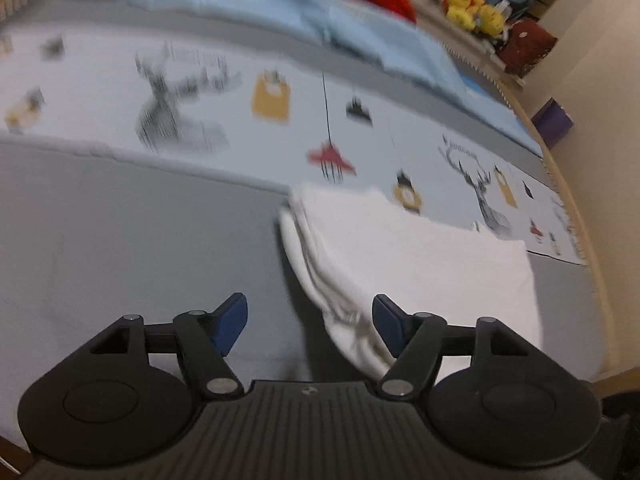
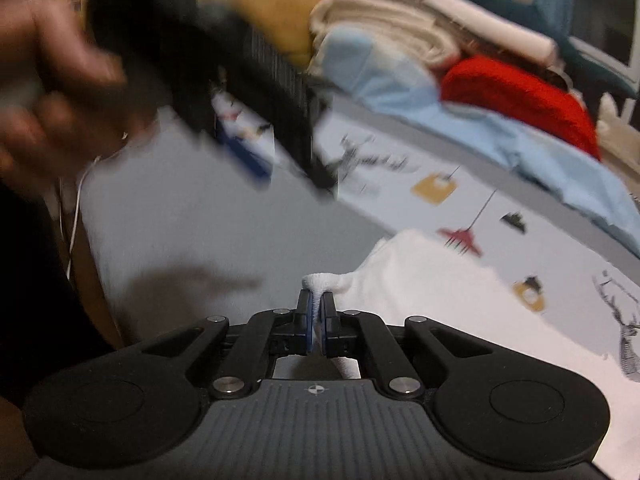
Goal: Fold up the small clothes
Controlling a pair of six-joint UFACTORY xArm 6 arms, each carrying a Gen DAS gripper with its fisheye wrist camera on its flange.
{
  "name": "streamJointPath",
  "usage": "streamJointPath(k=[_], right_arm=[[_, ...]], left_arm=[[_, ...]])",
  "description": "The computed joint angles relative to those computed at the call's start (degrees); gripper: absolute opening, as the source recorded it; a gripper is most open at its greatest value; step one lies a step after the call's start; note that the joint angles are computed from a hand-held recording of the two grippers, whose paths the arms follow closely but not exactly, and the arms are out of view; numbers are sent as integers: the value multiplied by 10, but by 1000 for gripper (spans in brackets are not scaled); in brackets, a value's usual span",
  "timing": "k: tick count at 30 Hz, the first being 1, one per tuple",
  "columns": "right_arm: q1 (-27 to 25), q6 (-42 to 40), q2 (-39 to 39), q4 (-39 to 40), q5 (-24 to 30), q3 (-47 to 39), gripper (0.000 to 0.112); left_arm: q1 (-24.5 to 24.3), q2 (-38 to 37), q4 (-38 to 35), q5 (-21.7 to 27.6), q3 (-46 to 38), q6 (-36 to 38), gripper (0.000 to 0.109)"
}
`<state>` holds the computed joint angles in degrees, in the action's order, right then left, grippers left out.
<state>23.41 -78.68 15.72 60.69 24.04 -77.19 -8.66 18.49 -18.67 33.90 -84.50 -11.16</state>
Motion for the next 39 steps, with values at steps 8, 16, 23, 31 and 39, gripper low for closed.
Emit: streamJointPath(k=[8,16,23,31,39], right_arm=[[-55,-21,-32,53,72,12,0],[-75,9,-20,-19,130,-4,0],[-34,45,12,-114,87,4,5],[30,56,81,-236,6,-10,53],[28,48,81,-212,-11,-19,6]], left_arm=[[7,172,-163,131,-191,-5,79],[9,280,-70,176,-335,-122,75],[16,223,-58,124,-254,-108,75],[32,149,-82,96,-154,-32,75],[47,182,-143,132,-198,3,80]])
